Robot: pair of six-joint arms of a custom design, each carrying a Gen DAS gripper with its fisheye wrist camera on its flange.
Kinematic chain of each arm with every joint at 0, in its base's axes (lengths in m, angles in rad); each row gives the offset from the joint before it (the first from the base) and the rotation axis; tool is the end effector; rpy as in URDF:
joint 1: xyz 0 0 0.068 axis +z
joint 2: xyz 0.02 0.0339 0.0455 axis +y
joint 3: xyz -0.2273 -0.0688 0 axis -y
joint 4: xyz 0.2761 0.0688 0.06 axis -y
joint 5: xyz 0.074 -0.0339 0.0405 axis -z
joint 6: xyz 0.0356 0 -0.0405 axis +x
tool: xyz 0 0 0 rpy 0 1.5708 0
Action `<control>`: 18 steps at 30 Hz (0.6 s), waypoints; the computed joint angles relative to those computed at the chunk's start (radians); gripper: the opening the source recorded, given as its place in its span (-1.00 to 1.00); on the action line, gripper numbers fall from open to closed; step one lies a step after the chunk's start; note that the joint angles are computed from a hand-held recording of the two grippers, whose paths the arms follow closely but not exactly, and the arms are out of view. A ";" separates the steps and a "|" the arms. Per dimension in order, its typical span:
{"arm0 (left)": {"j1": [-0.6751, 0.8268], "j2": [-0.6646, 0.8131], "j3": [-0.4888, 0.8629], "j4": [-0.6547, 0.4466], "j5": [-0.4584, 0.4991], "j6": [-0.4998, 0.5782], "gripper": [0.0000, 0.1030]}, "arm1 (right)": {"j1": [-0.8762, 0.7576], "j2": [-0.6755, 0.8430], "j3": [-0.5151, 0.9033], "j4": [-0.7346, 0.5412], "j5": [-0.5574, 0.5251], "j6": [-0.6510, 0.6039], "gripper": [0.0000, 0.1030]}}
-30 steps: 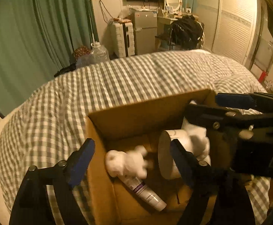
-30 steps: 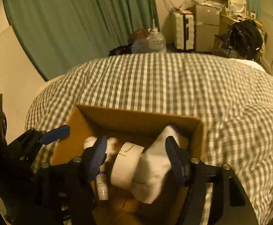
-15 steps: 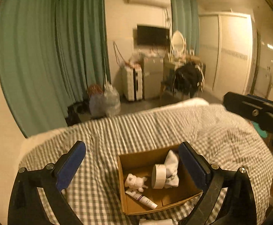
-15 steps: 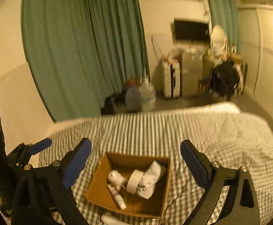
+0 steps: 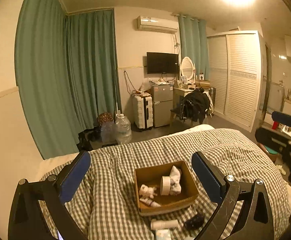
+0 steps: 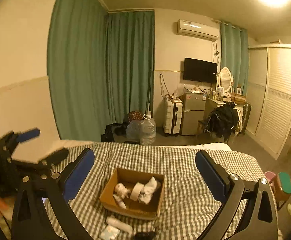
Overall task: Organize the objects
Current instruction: 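Grasp the blue tissue pack with the left tool while the right tool grasps the black headband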
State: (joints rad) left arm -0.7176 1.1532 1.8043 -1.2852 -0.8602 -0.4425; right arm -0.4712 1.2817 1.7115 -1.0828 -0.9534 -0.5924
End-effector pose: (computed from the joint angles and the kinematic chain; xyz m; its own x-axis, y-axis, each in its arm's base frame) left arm 0.1604 -0.1042 0.4787 -0.3900 -0.0303 -0.9203 -0.2192 0.9738 0.0609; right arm 0.2416 -0.0905 0.4435 -0.2737 -0.2234 -0.9355 -0.5630 0.8258 -0.0325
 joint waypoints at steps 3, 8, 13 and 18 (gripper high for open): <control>-0.079 -0.049 -0.052 -0.076 -0.053 -0.096 1.00 | -0.096 -0.031 -0.055 -0.103 -0.066 -0.151 0.97; -0.143 -0.149 -0.230 -0.157 -0.048 -0.257 1.00 | -0.171 -0.051 -0.150 -0.261 -0.065 -0.393 0.97; -0.101 -0.285 -0.504 -0.090 0.005 -0.358 1.00 | -0.163 -0.100 -0.376 -0.197 0.024 -0.493 0.97; -0.022 -0.353 -0.775 0.050 0.095 -0.401 1.00 | -0.089 -0.096 -0.592 0.003 0.140 -0.445 0.97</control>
